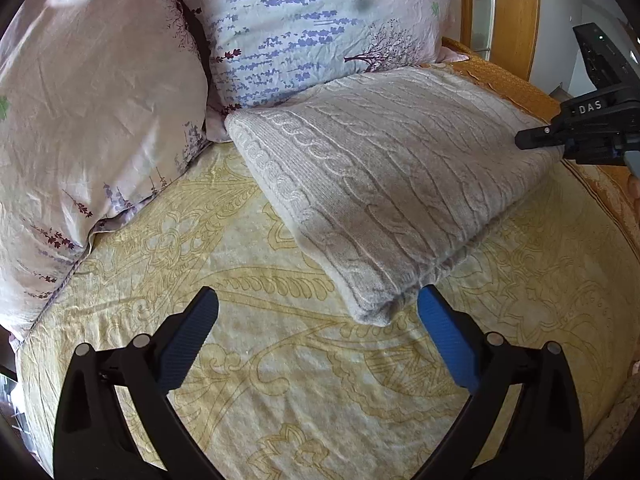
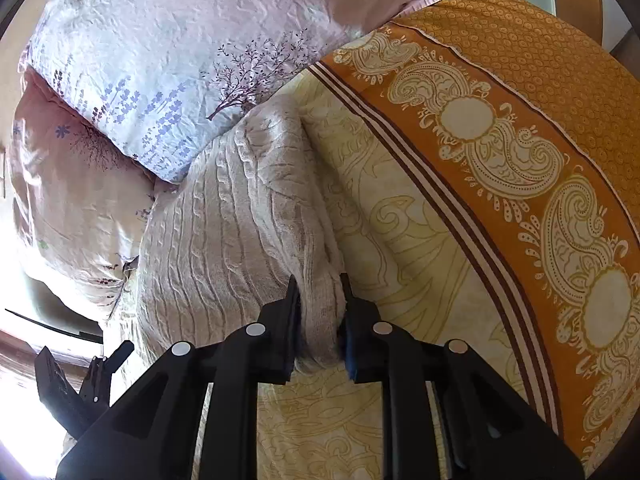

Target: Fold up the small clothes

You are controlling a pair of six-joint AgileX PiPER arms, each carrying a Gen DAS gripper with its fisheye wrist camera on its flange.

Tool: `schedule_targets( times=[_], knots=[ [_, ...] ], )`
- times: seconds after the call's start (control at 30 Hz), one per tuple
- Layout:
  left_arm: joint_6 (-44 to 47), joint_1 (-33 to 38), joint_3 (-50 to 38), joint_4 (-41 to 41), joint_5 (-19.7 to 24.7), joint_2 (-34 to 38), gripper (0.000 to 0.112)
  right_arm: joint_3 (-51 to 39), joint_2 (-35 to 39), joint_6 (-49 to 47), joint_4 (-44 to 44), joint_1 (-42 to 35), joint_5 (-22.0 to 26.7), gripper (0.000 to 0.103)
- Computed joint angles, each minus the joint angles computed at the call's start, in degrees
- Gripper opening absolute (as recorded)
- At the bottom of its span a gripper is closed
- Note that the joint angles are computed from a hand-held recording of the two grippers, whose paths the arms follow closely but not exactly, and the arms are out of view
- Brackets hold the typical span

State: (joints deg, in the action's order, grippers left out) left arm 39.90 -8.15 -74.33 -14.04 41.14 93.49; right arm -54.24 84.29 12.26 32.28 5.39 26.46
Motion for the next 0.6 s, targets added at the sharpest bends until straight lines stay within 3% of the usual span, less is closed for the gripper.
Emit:
schedule_targets(
  times=[0.1,0.27,0.4,0.5,0.53,0.6],
  knots=[
    [-7.33,-1.23,-0.07,6.63,-2.9,1.34,0.095,0.68,-0.21,-1.98,2.45,-0.66,0.07,0.02],
    [-10.94,4.66,-5.33,0.27,3.91,5.1,0.095,1.64,-0.13,-4.59,4.8,-1.53,0.84,0.024],
    [-8.78,5.42,-5.06,-1.61,4.78,4.69,0.095,1.83,-0.12,-5.96,6.33,-2.4,1.64,0.04],
    [-0.28,6.96,-4.53,-7.51,5.66,1.92,0.096,1.01,-1.51,-7.49,7.52,-4.69,2.86,0.063],
    [2.27,8.2,-5.16,-10.41,6.74,1.43,0.099,0.58,-1.81,-9.14,9.09,-5.92,3.03,0.074],
    [5.25,11.55,-8.71,-17.35,10.54,2.85,0.101,-0.76,-1.26,-13.6,13.79,-8.66,3.78,0.081]
  ],
)
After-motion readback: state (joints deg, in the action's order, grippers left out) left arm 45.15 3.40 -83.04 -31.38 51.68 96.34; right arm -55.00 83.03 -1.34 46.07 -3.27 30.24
